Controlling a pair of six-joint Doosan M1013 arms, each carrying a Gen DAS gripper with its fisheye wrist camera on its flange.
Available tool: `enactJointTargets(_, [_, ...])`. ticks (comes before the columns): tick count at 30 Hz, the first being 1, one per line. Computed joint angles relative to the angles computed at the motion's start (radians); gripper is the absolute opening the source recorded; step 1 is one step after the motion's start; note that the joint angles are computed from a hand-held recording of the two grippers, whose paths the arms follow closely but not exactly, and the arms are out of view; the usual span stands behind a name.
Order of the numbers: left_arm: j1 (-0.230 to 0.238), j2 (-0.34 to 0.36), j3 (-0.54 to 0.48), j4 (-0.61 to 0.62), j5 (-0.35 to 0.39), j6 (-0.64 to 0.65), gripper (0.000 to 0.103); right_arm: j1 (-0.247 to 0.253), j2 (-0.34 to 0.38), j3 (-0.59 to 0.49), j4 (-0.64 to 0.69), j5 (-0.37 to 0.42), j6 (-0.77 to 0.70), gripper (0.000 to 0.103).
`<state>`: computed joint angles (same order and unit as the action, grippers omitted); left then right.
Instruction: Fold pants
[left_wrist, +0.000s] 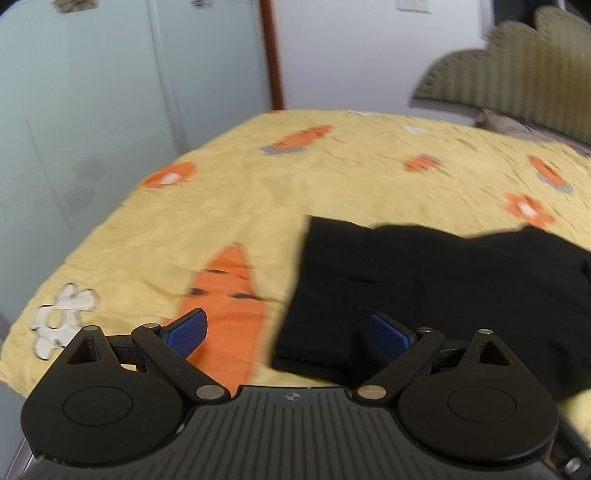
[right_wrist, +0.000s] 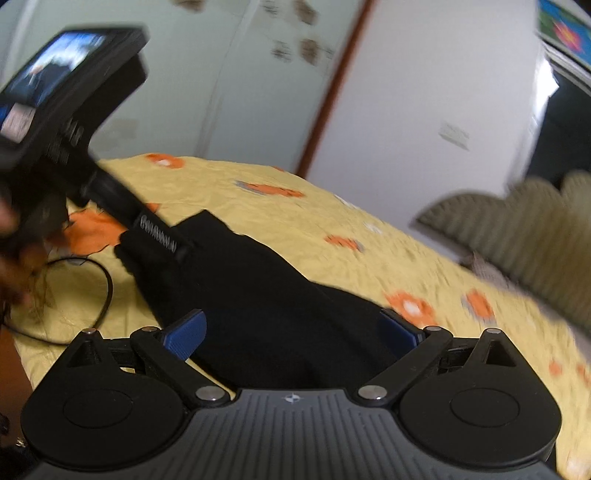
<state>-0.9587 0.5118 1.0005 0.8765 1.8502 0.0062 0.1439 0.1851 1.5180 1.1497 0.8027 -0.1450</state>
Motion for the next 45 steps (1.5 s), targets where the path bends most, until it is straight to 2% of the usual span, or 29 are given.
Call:
enactJointTargets(2, [-0.001, -0.028, 0.035, 0.003, 0.007, -0.053, 0.097, 0.016, 0.01, -0.01, -0.001, 0.035, -0.051, 0.099])
enactJointTargets(6, [0.004, -0.086, 0.1, -0.039, -0.024, -0.18, 0.097, 0.053, 0.017, -0.009, 0.008, 0.055, -0.154, 0.099])
enactJointTargets(11, [0.008, -0.098, 0.119, -0.058, 0.013, -0.218, 0.097, 0.102, 0.003, 0.05, 0.085, -0.021, -0.434, 0.098])
enactJointTargets(15, [0.006, -0.109, 0.137, -0.064, -0.009, -0.227, 0.097, 0.138, 0.007, 0.075, 0.135, -0.093, -0.574, 0.094])
enactJointTargets(18, [0.007, -0.126, 0.161, -0.078, -0.064, -0.25, 0.097, 0.163, 0.012, 0.085, 0.151, -0.145, -0.618, 0.089])
enactJointTargets(20, [0.008, -0.146, 0.187, -0.087, -0.123, -0.284, 0.097, 0.17, 0.013, 0.087, 0.147, -0.164, -0.641, 0.081])
enactJointTargets(22, [0.01, -0.172, 0.221, -0.099, -0.198, -0.337, 0.097, 0.176, 0.012, 0.084, 0.107, -0.162, -0.609, 0.064])
enactJointTargets(24, [0.013, -0.198, 0.258, -0.108, -0.275, -0.4, 0.097, 0.181, 0.013, 0.082, 0.079, -0.155, -0.597, 0.055])
enactJointTargets(29, [0.024, -0.242, 0.321, -0.12, -0.406, -0.492, 0.097, 0.184, 0.003, 0.116, 0.193, -0.163, -0.793, 0.048])
enactJointTargets(30, [0.027, -0.252, 0.335, -0.121, -0.44, -0.509, 0.097, 0.186, 0.008, 0.105, 0.161, -0.16, -0.754, 0.044])
enactJointTargets(32, [0.034, -0.269, 0.363, -0.119, -0.508, -0.539, 0.097, 0.193, 0.023, 0.07, 0.065, -0.144, -0.636, 0.028])
enactJointTargets(33, [0.039, -0.277, 0.377, -0.12, -0.543, -0.552, 0.097, 0.193, 0.03, 0.06, 0.049, -0.133, -0.615, 0.017])
enactJointTargets(36, [0.055, -0.299, 0.416, -0.112, -0.65, -0.598, 0.098, 0.185, 0.042, 0.04, 0.051, -0.098, -0.585, 0.013])
enactJointTargets(41, [0.098, -0.332, 0.487, -0.06, -0.869, -0.735, 0.099, 0.14, 0.076, -0.069, -0.014, 0.077, -0.232, 0.011])
enactJointTargets(45, [0.144, -0.33, 0.519, -0.001, -1.024, -0.841, 0.098, 0.11, 0.109, -0.147, -0.019, 0.175, -0.074, 0.011])
